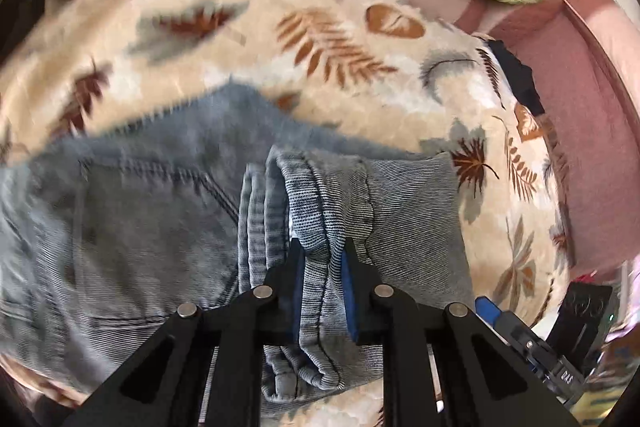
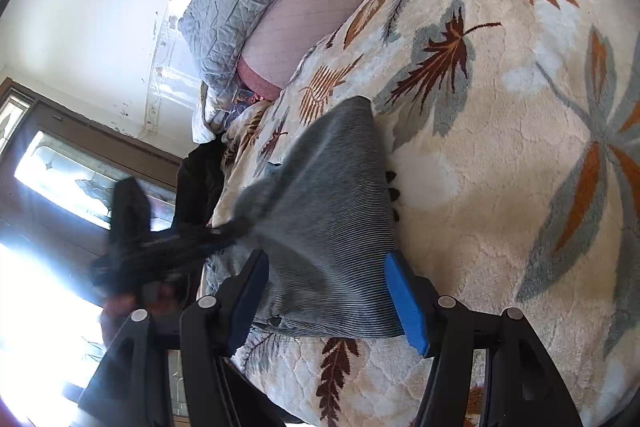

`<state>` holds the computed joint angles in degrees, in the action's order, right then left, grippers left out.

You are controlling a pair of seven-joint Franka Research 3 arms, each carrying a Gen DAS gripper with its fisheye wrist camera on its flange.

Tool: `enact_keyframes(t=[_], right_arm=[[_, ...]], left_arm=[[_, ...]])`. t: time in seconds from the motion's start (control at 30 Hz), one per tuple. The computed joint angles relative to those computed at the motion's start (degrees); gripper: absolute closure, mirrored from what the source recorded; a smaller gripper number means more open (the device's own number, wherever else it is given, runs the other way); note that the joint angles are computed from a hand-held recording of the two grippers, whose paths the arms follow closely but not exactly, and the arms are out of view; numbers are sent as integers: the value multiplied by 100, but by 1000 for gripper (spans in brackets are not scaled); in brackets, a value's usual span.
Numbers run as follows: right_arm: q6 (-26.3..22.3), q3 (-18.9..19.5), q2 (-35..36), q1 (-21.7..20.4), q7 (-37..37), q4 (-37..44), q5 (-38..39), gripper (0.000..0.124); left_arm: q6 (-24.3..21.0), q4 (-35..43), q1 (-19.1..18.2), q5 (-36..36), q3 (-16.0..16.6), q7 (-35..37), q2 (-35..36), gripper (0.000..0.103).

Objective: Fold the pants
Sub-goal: 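Press the folded hem flat with the left tool and open it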

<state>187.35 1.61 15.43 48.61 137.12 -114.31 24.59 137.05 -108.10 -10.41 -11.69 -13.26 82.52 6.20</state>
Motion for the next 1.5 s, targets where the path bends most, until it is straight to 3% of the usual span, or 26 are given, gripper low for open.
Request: enact_keyframes(t=[0.07,0.1,0.13,0.17,0.2,0.27,0.33,0.4,0.47,0.53,0.63,0.8,1.07,1.1,1.13,1.17,1.33,1.5], right_arm=[[-204,-530,24,469,92,102,-199,60],[-342,-821,43,720,193,170,-400,60],[-485,-1020,57,885,282,234,-612,60],[-595,-1195,61,1028,400,268,-808,60],[-756,-1540,60,1315,624,295,-1101,60],[-962,-1943,47,1633,1036,305,-1530,60],[-1066,-2003,37,1645,1261,336,-1752,60],[-1152,-2064,63,1670,1390,451,-2085,60],[-1281,-1964,94,1578,1426,560,-2294,60],[-1536,-1854,137,1471,1466,669,-2500,60],[-1490,-1479,149,1135,1496,642,-2495,60],[-1289,-1137,99,791,1820,516,-2713,60],[-1239,-668,101,310,2189,520,-3179,60],[-1220,-625,97,265,2208,509,-3199,60],[-1194,-600,97,236,2228,501,-3222,60],[-1166,-574,93,208,2240,486,-3228,60],[-1118,-554,87,186,2266,471,-3263,60],[-1090,-614,67,232,2348,438,-3306,60]], left_arm=[[359,-89,-115,549,-17,-2,0,81],[194,49,-159,804,-15,-37,154,80],[-289,337,-165,923,6,-129,434,80],[-674,511,-120,803,3,-183,635,80],[-739,519,-33,569,-14,-185,735,80],[-613,398,58,385,-41,-154,644,79],[-561,333,3,668,21,-497,462,67],[76,-67,18,710,11,-418,90,65],[442,-427,100,125,-19,20,-261,58],[394,-747,145,-771,22,679,-567,49],[-58,-944,109,-1717,153,1256,-702,49],[26,-1421,-12,-2230,248,1437,-1009,50],[-102,-1313,-94,-2007,298,1138,-916,50],[-139,-1284,-92,-1743,271,894,-900,61],[-143,-1261,-95,-1562,251,720,-887,80],[-179,-1233,-102,-1404,238,641,-880,84],[-298,-1282,-77,-1096,246,280,-908,97],[220,-1838,-246,-474,162,-75,-1589,99]])
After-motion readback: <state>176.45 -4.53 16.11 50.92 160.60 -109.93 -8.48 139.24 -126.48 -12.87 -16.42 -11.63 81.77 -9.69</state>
